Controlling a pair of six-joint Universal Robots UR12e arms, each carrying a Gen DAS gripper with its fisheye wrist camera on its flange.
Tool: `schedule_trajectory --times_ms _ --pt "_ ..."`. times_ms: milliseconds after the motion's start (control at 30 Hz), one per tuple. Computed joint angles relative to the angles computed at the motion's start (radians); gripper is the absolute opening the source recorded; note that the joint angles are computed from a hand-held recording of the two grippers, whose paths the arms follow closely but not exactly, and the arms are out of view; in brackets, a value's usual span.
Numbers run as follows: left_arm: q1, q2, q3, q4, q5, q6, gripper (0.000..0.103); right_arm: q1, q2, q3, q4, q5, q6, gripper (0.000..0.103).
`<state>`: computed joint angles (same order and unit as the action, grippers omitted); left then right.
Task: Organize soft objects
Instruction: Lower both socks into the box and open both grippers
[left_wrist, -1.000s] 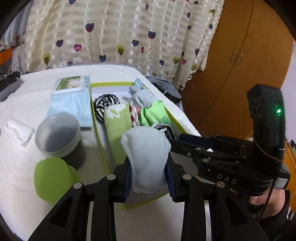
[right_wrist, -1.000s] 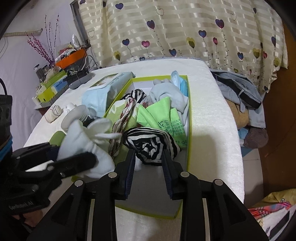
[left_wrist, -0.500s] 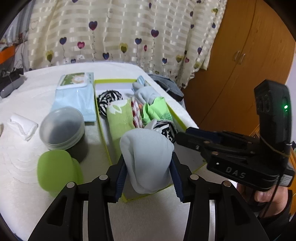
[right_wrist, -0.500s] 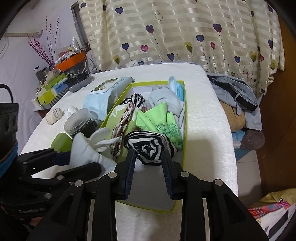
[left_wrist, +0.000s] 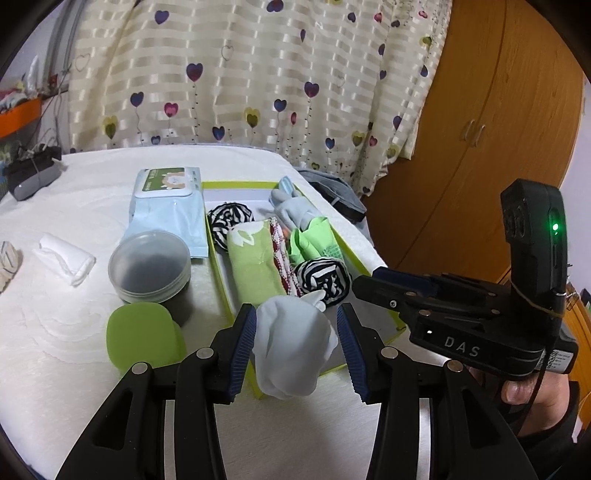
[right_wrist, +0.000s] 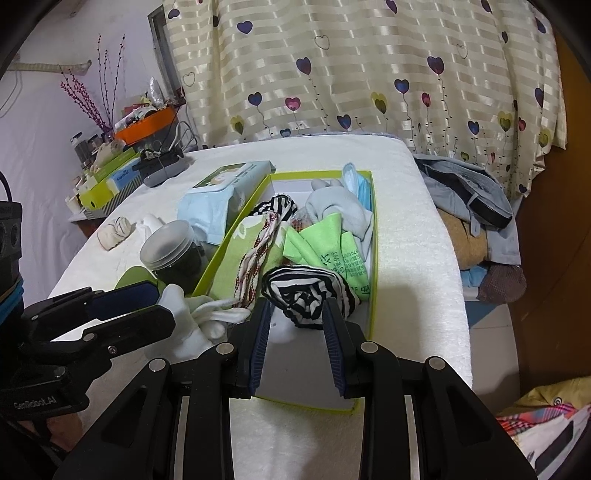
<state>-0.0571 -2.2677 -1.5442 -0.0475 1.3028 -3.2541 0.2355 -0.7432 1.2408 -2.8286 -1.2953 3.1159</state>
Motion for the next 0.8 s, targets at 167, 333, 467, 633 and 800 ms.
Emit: schedule_trajectory --times_ms 167,333,467,633,800 --pt "0.000 -0.002 0.006 -0.036 0.000 0.020 0.025 0.001 -0.002 0.002 -0.003 0.000 -0.001 0.030" --pt "0.001 -0.028 0.041 -0.080 -0.017 0.030 0.024 0.002 -0.003 0.003 -0.002 -0.004 0.005 0.030" --pt "0.000 -0.039 0.055 -0.087 -0.015 0.037 0.024 0.002 -0.006 0.008 -0.007 -0.002 0.000 0.030" --pt "-0.005 -0.054 0.074 -0.080 -0.023 0.073 0.024 0.003 -0.011 0.015 -0.014 -0.012 0.011 0.030" --pt "-0.008 -0.058 0.082 -0.078 -0.031 0.088 0.024 0.005 -0.020 0.026 -0.021 -0.013 0.006 0.030"
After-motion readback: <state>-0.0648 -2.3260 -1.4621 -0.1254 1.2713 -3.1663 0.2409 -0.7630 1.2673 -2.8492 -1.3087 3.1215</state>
